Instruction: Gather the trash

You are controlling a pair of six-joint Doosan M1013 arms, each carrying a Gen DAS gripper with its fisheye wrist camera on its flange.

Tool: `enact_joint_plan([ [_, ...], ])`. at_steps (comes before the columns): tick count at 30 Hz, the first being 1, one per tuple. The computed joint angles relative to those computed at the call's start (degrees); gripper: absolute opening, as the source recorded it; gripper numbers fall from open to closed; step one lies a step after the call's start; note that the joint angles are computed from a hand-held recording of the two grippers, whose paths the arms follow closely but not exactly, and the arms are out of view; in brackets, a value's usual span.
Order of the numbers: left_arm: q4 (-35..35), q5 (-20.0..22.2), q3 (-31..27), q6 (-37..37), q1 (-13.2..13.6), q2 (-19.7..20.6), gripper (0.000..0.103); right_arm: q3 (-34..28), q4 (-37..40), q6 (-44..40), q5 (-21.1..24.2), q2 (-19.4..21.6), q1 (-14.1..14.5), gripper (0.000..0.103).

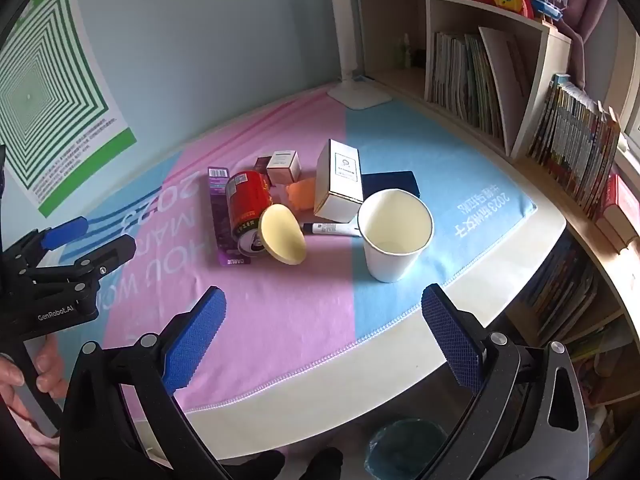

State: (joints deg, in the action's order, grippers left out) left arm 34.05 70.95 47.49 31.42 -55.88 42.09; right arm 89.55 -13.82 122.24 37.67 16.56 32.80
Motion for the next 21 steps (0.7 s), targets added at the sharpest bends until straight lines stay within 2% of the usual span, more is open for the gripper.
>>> enact_joint_plan([
  [21,-0.5,0.2,-0.1,0.2,-0.1,0.2,0.097,0.2,-0.5,0.4,-0.4,-0.3,0.1,0.097],
])
